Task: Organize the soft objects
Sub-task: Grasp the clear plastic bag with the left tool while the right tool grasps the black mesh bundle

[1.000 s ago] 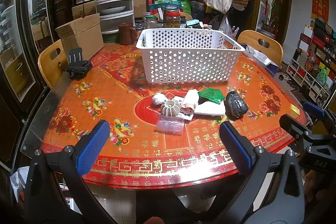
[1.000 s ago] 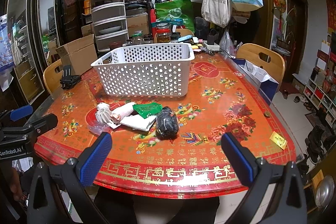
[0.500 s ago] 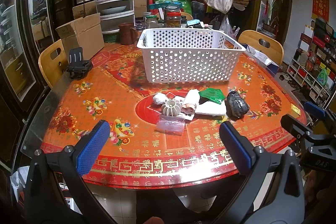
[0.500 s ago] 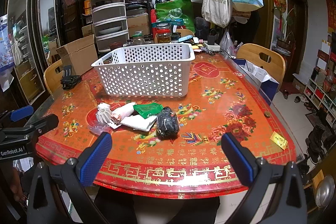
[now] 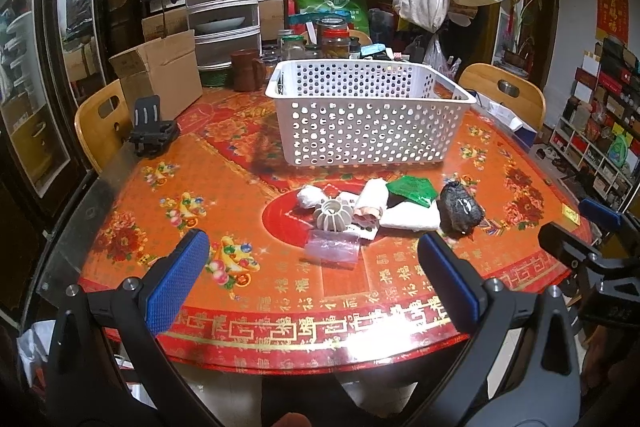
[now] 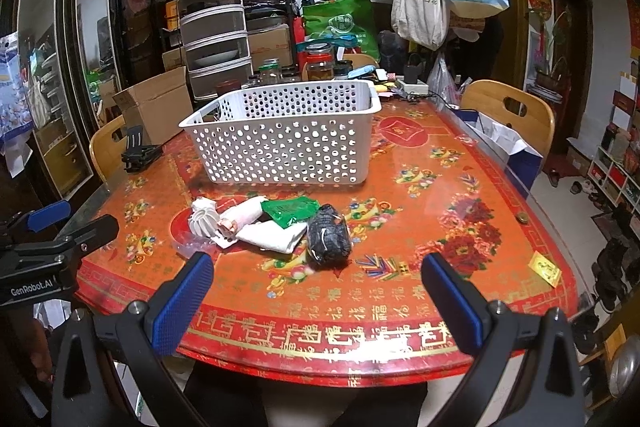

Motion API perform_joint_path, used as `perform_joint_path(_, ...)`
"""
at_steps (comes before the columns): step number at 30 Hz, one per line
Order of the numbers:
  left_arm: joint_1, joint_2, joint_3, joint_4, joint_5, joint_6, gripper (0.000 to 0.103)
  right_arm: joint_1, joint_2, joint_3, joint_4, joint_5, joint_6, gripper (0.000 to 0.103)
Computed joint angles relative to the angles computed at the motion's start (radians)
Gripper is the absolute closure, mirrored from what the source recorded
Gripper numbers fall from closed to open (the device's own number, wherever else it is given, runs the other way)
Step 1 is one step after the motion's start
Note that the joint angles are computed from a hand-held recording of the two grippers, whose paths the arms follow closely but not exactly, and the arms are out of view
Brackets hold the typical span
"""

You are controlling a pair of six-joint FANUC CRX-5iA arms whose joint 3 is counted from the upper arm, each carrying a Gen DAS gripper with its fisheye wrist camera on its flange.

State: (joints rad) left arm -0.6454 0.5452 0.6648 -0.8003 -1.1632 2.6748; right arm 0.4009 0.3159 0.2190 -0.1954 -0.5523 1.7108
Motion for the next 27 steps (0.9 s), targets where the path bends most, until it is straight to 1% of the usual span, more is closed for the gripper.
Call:
perform_joint_path(2, 0.008, -0.007, -0.025, -0.010, 0.041, 0.022, 0.000, -0.008, 0.018, 0.022, -0.027, -0.008, 0.024, 0.000)
perform_joint_path(4, 0.034, -0.004, -0.037, 0.023, 0.077, 0.016, 0.000, -0.011, 0.041, 0.042, -0.030, -0.013, 0.026, 0.000)
perform_joint_path(5, 0.056, -0.002, -0.047, 0.057, 0.107, 0.004, 0.000, -0.013, 0.053, 0.055, -0.035, -0.022, 0.027, 0.000)
perform_joint_path(6, 0.073, 0.014, -0.038, 0.087, 0.106, -0.012, 0.000, -0.020, 0.068, 0.075, -0.059, -0.038, 0.046, 0.000)
perform_joint_path(8, 0.102, 0.059, 0.004, 0.151, 0.080, -0.085, 0.000, -0.032, 0.093, 0.107, -0.094, -0.065, 0.072, 0.000)
perform_joint_path(9, 0.114, 0.073, 0.011, 0.179, 0.085, -0.113, 0.000, -0.037, 0.104, 0.120, -0.110, -0.076, 0.085, 0.001)
perform_joint_path(10, 0.122, 0.080, 0.008, 0.194, 0.096, -0.122, 0.000, -0.045, 0.113, 0.131, -0.131, -0.088, 0.105, 0.002)
perform_joint_path(12, 0.147, 0.086, -0.014, 0.238, 0.152, -0.140, 0.000, -0.050, 0.136, 0.156, -0.141, -0.109, 0.114, 0.003)
perform_joint_path(14, 0.168, 0.101, -0.018, 0.275, 0.191, -0.161, 0.000, -0.053, 0.163, 0.186, -0.153, -0.130, 0.125, 0.007)
perform_joint_path(16, 0.182, 0.128, 0.007, 0.297, 0.194, -0.185, 0.000, -0.054, 0.189, 0.211, -0.150, -0.143, 0.124, 0.012)
perform_joint_path(18, 0.195, 0.152, 0.031, 0.311, 0.195, -0.203, 0.001, -0.053, 0.217, 0.241, -0.145, -0.158, 0.117, 0.015)
perform_joint_path(21, 0.205, 0.171, 0.046, 0.332, 0.200, -0.224, 0.010, -0.051, 0.253, 0.281, -0.130, -0.180, 0.107, 0.020)
perform_joint_path(25, 0.213, 0.179, 0.030, 0.376, 0.228, -0.260, 0.012, -0.053, 0.280, 0.309, -0.137, -0.201, 0.110, 0.021)
perform_joint_path(27, 0.207, 0.191, 0.044, 0.377, 0.213, -0.276, 0.013, -0.057, 0.288, 0.321, -0.149, -0.206, 0.113, 0.021)
